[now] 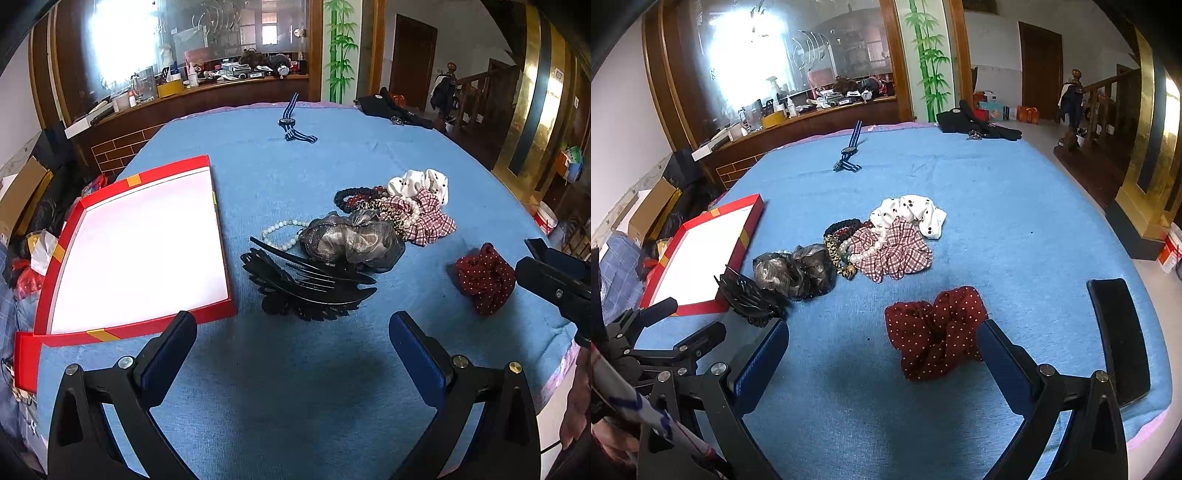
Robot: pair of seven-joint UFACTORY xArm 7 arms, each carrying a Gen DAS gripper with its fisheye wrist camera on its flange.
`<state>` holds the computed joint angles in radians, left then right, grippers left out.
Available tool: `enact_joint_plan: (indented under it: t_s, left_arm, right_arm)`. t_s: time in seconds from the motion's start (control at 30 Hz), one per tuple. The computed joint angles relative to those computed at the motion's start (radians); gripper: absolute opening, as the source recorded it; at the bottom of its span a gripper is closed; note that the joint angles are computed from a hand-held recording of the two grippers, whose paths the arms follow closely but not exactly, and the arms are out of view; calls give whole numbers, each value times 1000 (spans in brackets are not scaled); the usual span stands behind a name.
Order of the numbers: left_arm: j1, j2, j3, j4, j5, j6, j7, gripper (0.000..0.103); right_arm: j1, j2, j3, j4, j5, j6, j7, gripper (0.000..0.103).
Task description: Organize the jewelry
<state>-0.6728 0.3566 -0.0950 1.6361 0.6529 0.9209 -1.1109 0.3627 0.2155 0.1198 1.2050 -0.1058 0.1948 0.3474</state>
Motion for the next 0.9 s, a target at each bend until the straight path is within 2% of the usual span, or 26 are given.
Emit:
enact_joint_plan:
  t_s: [0.37,0.5,0.67,0.77,0.9]
  left_arm:
    - [15,-9,1,-37,-3,-40,-9,103]
    - [56,-68,-3,-123,-43,-109,-12,103]
    - [79,-126,-9,-204,0,-103,-58,103]
    - [106,-146,-26,-242,-14,-146,-57,103]
    - [132,-127,-41,-238,-72,-224,-14,102]
  right_arm:
    - [-9,14,8,16,23,18,-20,103]
    - [0,7,-16,5,11,9,12,103]
    - [-28,-10,-23,-24,16,-3,32,103]
    - [-62,-14,-3,-36,62,-4,2,103]
    - [-119,-19,37,-52,182,-9,-80,103]
